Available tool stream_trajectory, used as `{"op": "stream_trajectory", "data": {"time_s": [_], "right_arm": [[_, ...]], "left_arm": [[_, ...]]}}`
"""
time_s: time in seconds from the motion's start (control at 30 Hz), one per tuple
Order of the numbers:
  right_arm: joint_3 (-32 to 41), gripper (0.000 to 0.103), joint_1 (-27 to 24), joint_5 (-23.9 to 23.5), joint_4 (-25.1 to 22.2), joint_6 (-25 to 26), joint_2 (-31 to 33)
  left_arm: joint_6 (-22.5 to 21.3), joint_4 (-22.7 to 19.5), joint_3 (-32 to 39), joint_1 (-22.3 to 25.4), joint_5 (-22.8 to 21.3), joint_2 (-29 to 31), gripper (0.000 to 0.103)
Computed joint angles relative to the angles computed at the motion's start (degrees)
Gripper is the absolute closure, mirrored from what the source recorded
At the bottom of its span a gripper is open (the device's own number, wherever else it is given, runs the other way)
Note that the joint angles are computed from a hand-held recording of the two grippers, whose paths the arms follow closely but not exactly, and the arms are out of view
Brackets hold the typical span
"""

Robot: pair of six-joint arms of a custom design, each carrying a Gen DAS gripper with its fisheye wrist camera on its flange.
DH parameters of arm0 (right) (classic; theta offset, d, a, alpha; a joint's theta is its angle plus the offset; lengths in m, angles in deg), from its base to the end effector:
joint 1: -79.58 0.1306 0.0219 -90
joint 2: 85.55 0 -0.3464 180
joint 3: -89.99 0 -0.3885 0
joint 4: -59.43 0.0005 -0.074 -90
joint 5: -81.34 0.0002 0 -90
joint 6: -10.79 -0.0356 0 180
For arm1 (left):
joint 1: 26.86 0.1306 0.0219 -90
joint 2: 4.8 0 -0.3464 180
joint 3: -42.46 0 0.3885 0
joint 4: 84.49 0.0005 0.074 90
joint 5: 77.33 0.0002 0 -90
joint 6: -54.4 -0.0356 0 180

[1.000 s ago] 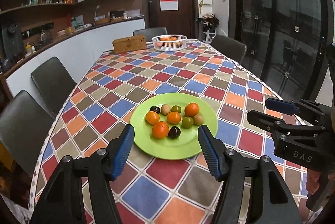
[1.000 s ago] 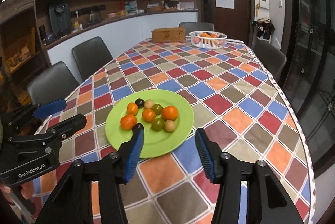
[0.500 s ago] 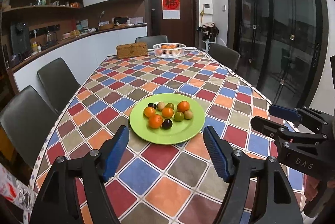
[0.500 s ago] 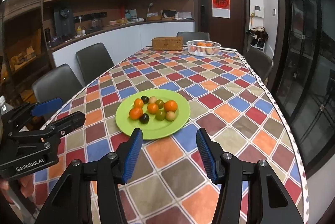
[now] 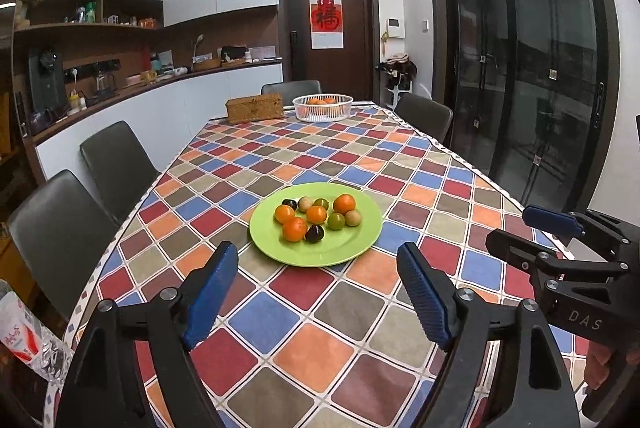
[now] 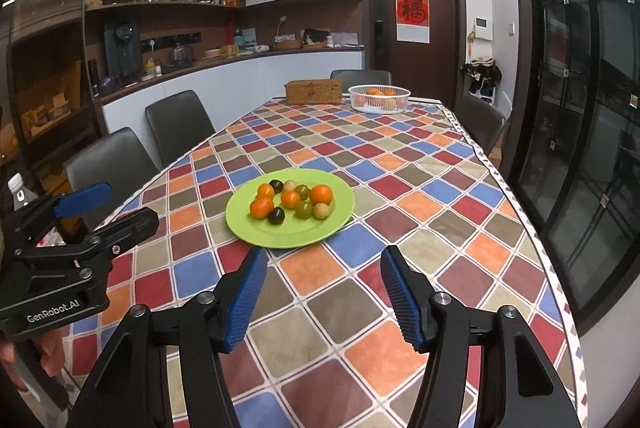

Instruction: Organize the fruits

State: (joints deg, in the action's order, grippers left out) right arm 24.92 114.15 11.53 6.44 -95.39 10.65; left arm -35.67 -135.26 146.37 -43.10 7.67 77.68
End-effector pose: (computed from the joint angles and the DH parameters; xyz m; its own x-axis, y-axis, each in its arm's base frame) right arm 0.4321 0.2822 0.5391 -0.5281 -0.0463 -0.8479 -0.1567 0.9867 0.0437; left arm 0.4170 -0.1187 0.5622 -0.4702 0.1382 -0.8717 0.2062 0.9775 0.0438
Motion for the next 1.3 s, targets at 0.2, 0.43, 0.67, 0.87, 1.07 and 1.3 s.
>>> {"op": "stream_trajectory", "data": {"time_s": [0.2, 0.43, 0.67, 0.87, 1.07, 1.3], "right_arm": [[-1.0, 0.043, 0.2, 0.4, 0.3, -0.2, -0.8], [-2.4, 0.043, 0.7, 1.2, 0.9, 0.0, -2.0], [-2.4, 0.043, 0.8, 1.2, 0.8, -0.2, -2.0], [-2.6, 0.043, 0.8, 1.2, 1.0, -0.2, -2.1], [-2.5, 0.043, 0.8, 1.1, 0.9, -0.2, -2.1], [-3.4, 0.043, 1.5, 1.5, 0.6, -0.8, -2.8]], "left_arm": [[0.1, 0.1, -0.4, 0.0, 0.1, -0.5, 0.016], [0.3, 0.4, -1.5, -0.8, -1.6, -1.9, 0.007], [-0.1, 1.3, -2.4, -1.4, -4.0, -3.0, 0.0], [-0.1, 1.3, -2.4, -1.4, -3.9, -3.0, 0.0], [-0.1, 1.5, -2.6, -1.4, -4.1, -3.1, 0.0], [0.3, 1.2, -2.5, -1.7, -5.2, -3.3, 0.0]]}}
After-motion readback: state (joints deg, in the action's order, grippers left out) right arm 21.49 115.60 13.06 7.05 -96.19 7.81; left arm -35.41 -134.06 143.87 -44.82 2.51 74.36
